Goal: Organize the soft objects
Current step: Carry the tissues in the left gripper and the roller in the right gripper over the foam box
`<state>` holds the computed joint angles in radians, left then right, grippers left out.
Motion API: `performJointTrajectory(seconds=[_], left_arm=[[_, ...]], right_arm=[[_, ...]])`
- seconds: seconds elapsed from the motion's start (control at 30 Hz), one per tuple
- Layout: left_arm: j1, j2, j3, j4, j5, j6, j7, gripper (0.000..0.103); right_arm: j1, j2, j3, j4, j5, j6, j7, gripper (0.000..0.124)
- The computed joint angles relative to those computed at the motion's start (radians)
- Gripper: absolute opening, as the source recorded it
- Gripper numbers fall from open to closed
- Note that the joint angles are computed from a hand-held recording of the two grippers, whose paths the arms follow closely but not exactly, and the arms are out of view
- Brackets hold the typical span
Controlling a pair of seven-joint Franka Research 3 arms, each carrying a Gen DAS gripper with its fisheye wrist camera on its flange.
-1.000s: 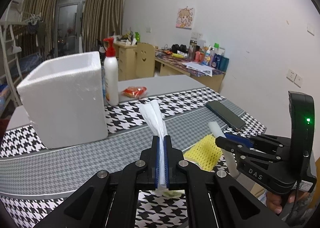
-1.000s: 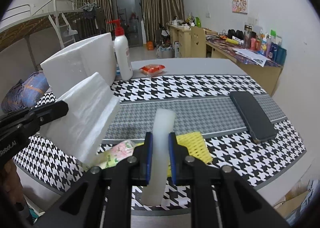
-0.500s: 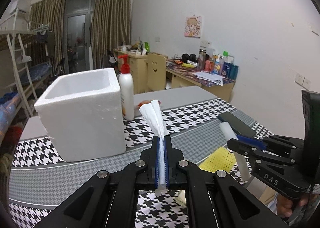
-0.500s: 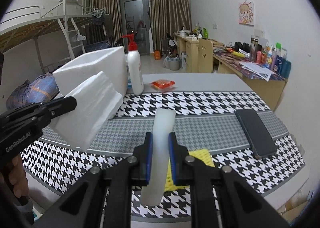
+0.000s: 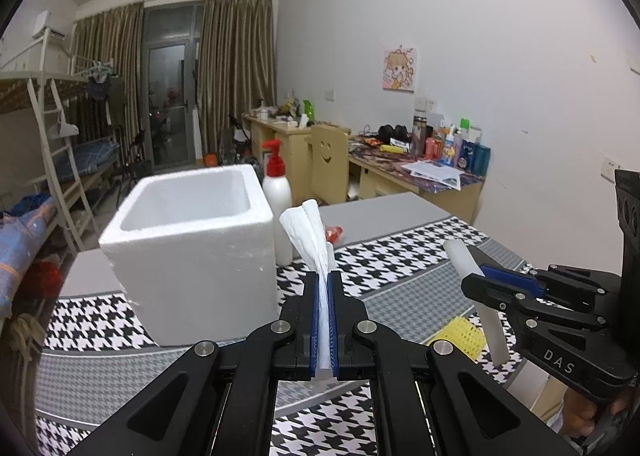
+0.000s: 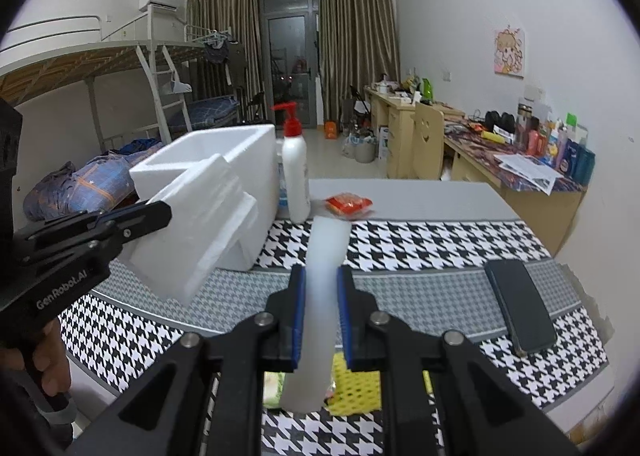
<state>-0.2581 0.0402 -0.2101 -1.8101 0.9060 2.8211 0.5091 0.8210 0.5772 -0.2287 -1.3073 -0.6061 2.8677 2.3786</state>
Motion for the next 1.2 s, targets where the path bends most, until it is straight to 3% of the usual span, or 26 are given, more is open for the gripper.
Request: performJointTrajectory(seconds=[0.53, 0.87, 1.2], left_arm=[[0.014, -0.004, 0.005, 0.054, 0.085, -0.062, -0.052, 0.005], [0.023, 0.004, 0.017, 0.068, 0.075, -0.040, -0.042, 0.005], [0.021, 0.020, 0.023, 0.118, 0.075, -0.071, -0.027, 0.005]], right_arm=[[-0.016, 0.088, 0.030, 0.173, 0.102, -0.010, -0.158, 0.019], [-0.020, 0.156, 0.039, 0.296, 0.175, -0.055, -0.248, 0.019], [-0.031, 0.239, 0.057, 0.463, 0.232, -0.109, -0.331, 0.019]])
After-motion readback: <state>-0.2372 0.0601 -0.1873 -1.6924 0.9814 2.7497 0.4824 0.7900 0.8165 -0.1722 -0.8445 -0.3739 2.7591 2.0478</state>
